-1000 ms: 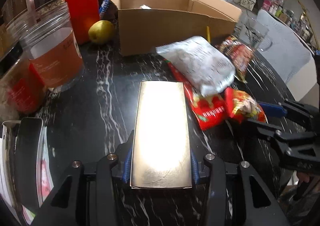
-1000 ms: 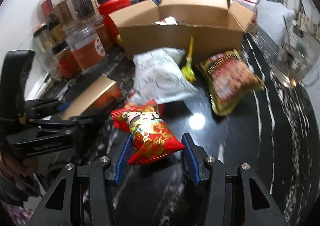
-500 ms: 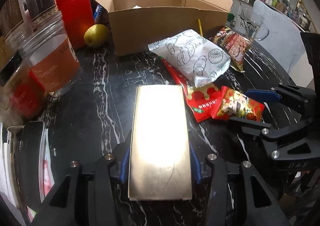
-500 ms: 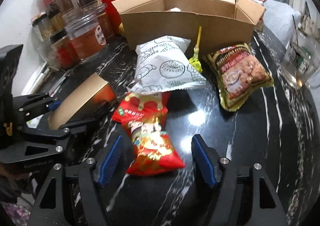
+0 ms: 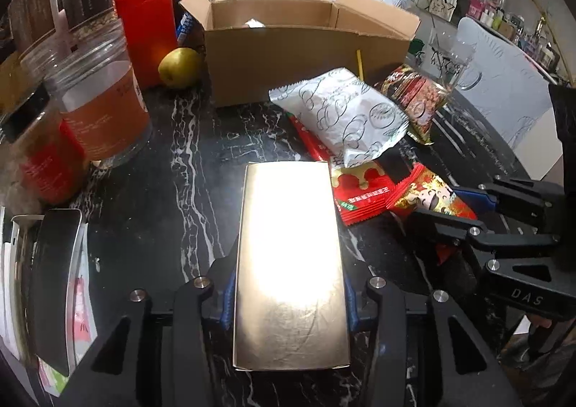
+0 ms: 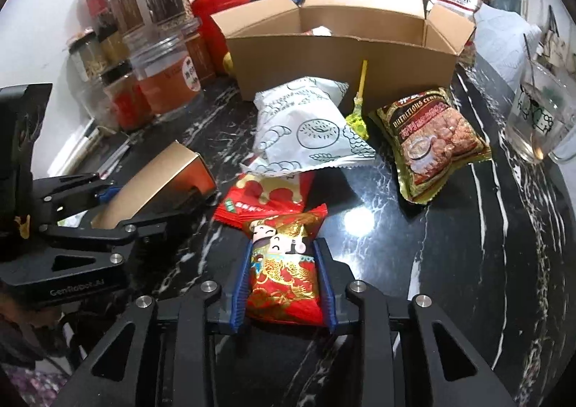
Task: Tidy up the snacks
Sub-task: 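Lift the gold box and red snack bag and carry them over the box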
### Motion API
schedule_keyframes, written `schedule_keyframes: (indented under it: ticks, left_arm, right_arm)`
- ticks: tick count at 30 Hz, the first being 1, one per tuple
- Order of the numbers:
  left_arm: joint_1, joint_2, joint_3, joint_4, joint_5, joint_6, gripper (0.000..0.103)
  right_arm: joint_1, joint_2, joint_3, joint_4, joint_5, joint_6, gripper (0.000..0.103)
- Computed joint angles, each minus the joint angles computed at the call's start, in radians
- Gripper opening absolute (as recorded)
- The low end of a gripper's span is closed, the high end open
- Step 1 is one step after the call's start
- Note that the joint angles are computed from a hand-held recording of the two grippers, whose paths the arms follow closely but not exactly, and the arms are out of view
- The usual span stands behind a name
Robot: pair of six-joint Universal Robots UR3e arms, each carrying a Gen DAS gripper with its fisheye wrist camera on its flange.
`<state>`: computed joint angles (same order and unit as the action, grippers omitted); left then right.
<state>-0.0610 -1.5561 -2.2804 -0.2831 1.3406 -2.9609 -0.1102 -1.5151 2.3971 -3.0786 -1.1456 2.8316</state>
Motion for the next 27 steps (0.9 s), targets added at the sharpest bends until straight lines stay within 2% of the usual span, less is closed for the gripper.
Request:
schedule_keyframes:
  ticks: [6, 14, 27]
  left_arm:
    - [0.021, 0.080, -0.009, -0.035, -0.039, -0.006, 0.044]
    - [0.023, 0.120, 0.028, -0.062, -0.081, -0.019, 0.044]
    - [0.005, 0.059, 0.224, -0.024, -0.086, -0.071, 0.044]
  right_arm:
    - [-0.011, -0.093, 0.057, 0.000, 0.030, 0.004, 0.032]
    - [-0.033, -0.195, 0.049, 0.059, 0.086, 0.000, 0.032]
    - [-0.059, -0.211, -0.143, 0.150, 0.110, 0.025, 0.032]
